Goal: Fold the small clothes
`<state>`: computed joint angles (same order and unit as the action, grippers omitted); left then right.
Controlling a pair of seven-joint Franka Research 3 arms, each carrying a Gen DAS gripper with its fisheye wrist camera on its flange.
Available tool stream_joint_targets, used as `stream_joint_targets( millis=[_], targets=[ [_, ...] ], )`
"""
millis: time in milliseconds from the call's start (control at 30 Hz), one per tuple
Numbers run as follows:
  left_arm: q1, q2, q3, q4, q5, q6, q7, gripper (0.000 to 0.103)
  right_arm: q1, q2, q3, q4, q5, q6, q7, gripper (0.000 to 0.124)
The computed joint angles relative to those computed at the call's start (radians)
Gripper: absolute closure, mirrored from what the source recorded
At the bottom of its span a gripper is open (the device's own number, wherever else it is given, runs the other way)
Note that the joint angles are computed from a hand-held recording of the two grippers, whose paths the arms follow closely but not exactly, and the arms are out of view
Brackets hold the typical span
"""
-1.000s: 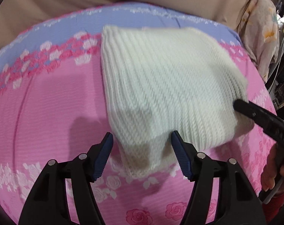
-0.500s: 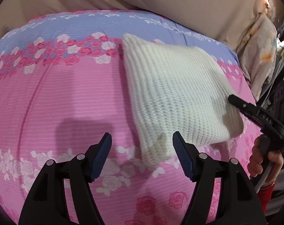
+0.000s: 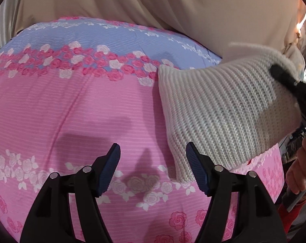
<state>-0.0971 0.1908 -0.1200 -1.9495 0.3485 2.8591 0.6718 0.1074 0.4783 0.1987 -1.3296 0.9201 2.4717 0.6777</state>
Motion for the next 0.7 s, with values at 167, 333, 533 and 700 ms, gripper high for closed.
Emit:
stream_joint_targets(
  millis=[167, 333, 533, 700],
  targets=[
    [-0.01, -0.032, 0.025, -0.019, 0.075, -0.005, -0.084, 0.038, -0.001, 0.028, 0.032, 0.072, 0.048, -0.105, -0.043, 0.109],
    [-0.003, 0.001, -0.001, 0.038, 0.064, -0.018, -0.025, 0.038, -0.067, 0.023, 0.023, 0.055, 0.151, -0.09, -0.027, 0.109],
    [-0.014, 0.166, -0.063, 0.251, -0.05, -0.085, 0.17, 0.038, -0.048, 0.131, -0.127, 0.031, -0.069, -0.063, 0.271, 0.108],
    [-0.076, 0.286, -0.054, 0.424, -0.065, -0.2, 0.23, 0.038, -0.171, 0.091, -0.02, -0.074, 0.055, -0.053, 0.212, 0.104]
  ],
)
